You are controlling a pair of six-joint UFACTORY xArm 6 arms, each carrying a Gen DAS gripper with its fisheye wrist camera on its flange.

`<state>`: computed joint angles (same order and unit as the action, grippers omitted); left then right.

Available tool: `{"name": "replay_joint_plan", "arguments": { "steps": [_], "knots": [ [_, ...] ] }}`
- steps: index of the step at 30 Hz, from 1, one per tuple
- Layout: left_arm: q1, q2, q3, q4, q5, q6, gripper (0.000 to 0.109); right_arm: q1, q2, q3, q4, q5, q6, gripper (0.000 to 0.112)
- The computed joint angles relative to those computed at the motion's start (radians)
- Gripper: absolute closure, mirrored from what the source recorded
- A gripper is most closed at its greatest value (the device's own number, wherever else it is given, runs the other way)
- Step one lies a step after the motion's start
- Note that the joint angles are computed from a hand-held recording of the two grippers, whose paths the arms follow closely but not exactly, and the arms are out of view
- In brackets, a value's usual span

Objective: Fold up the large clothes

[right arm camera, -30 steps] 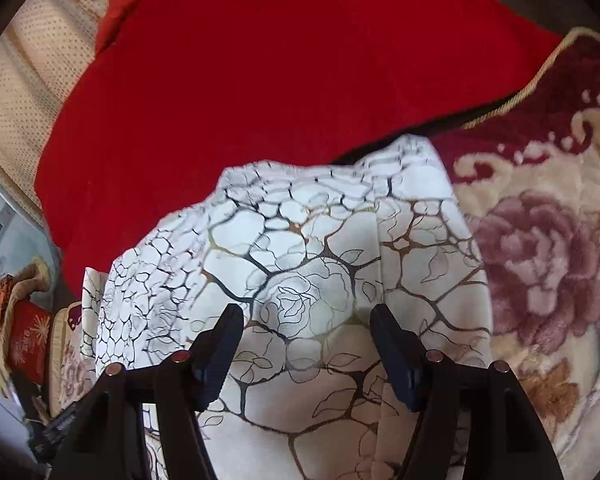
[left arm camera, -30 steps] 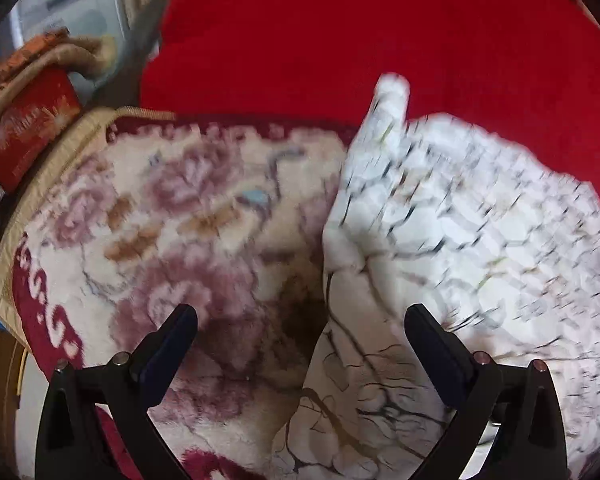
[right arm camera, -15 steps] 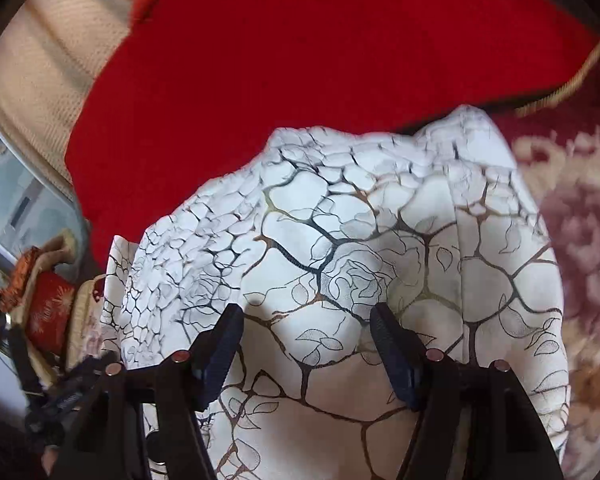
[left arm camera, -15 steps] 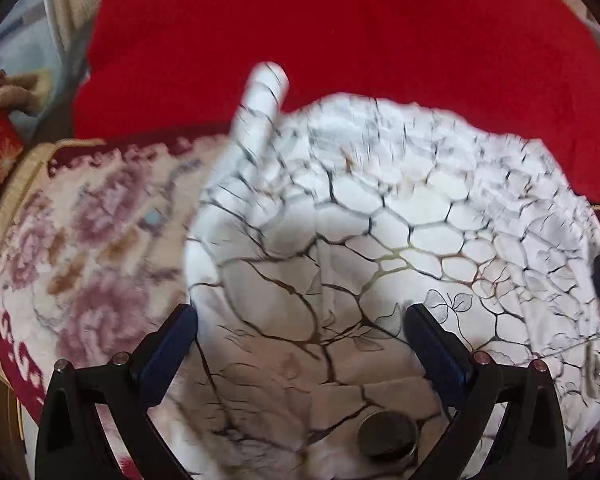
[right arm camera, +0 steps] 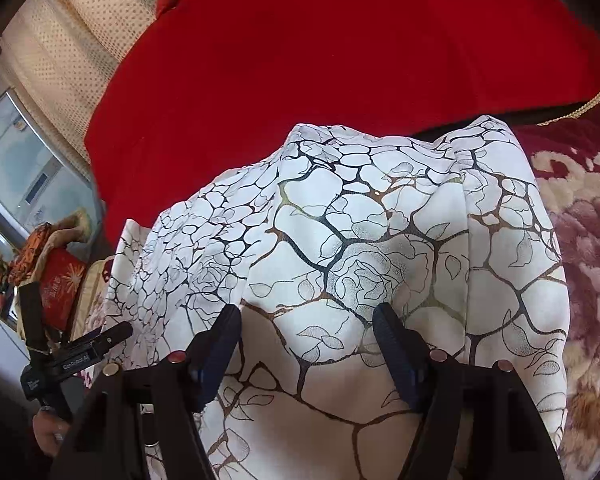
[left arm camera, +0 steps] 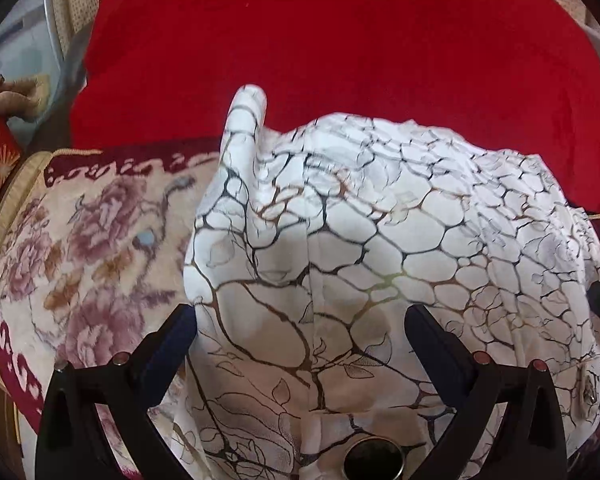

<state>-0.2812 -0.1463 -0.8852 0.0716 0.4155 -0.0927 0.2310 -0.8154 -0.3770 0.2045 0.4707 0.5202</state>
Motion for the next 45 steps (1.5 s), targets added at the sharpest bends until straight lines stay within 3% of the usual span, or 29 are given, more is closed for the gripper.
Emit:
{"name": "replay_joint_plan", "arguments": {
  "steps": [4,8,11,19,21,26,31,38,42,45],
  "knots": [
    [0.002,0.02,-0.018,-0.031,0.049,0.024,0.006,-0.003,0.0,0.004,0.008,-0.001,-0.02,0.04],
    [0.025,0.056,-0.044,-0.212,0.1,0.143,0.006,0.0,0.001,0.0,-0.024,0.008,0.002,0.04],
    [0.034,0.052,-0.043,-0.242,0.107,0.162,0.006,0.009,0.007,-0.01,-0.075,0.023,0.044,0.04],
    [0.041,-0.071,0.065,-0.343,0.064,0.211,0.006,0.015,0.013,-0.028,-0.131,0.06,0.087,0.04],
    [0.057,-0.107,0.085,-0.393,0.09,0.231,0.006,0.018,0.011,-0.031,-0.157,0.071,0.113,0.04],
    [0.119,-0.268,0.199,-0.614,0.119,0.353,0.006,0.05,-0.023,-0.038,-0.316,0.115,0.262,0.04],
    [0.226,-0.376,0.301,-0.849,0.19,0.458,0.006,0.071,-0.13,-0.002,-0.359,0.088,0.346,0.04],
    [0.253,-0.324,0.286,-1.092,0.332,0.591,0.006,0.107,-0.145,-0.003,-0.411,0.043,0.394,0.04],
    [0.221,-0.267,0.27,-1.204,0.331,0.6,0.006,0.111,-0.103,-0.02,-0.421,0.027,0.401,0.04],
    [0.242,-0.229,0.271,-1.39,0.341,0.631,0.006,0.107,-0.083,-0.023,-0.388,0.006,0.378,0.04]
  ]
}}
